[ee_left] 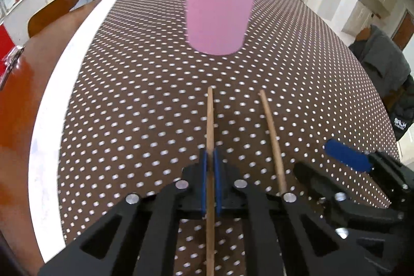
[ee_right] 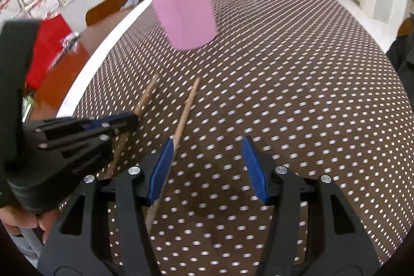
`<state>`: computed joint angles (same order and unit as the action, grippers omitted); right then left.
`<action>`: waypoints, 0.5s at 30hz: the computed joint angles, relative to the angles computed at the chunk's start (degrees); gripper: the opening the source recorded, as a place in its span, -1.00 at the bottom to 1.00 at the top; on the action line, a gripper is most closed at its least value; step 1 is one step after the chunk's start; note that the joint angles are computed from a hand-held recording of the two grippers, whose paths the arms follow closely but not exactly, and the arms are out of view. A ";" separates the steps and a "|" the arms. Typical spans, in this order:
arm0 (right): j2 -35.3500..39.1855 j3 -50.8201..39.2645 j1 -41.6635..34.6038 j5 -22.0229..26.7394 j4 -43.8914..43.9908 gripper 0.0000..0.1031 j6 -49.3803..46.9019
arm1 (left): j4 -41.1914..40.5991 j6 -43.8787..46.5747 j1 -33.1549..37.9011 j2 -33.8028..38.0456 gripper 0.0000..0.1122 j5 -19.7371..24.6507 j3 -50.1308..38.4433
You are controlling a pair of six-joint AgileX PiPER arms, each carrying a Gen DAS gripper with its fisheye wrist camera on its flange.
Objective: Organize utensils
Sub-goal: 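Grasp one wooden stick with each gripper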
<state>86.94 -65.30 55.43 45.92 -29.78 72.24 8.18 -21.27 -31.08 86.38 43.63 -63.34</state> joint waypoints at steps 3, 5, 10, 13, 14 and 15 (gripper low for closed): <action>3.07 -4.18 0.36 2.74 2.51 0.04 -3.52 | -1.73 2.39 2.44 -1.53 -0.89 -0.61 0.98; 4.94 -7.26 0.58 4.80 4.25 -0.14 -5.91 | -2.83 3.54 3.48 -2.88 -0.89 -0.89 1.82; 10.27 -14.84 0.99 12.07 5.94 -0.43 -10.41 | -4.94 5.09 4.22 -4.63 -0.89 -1.15 2.77; 12.08 -17.45 0.62 13.63 6.40 -0.67 -11.25 | -5.99 5.79 4.33 -5.59 -0.89 -1.72 3.79; 12.70 -18.28 0.41 14.08 6.19 -0.77 -11.53 | -6.35 6.01 4.41 -5.78 -0.89 -1.83 3.96; 12.85 -18.47 0.26 14.15 6.20 -0.77 -11.90 | -6.42 5.90 4.32 -5.99 -0.89 -1.92 4.17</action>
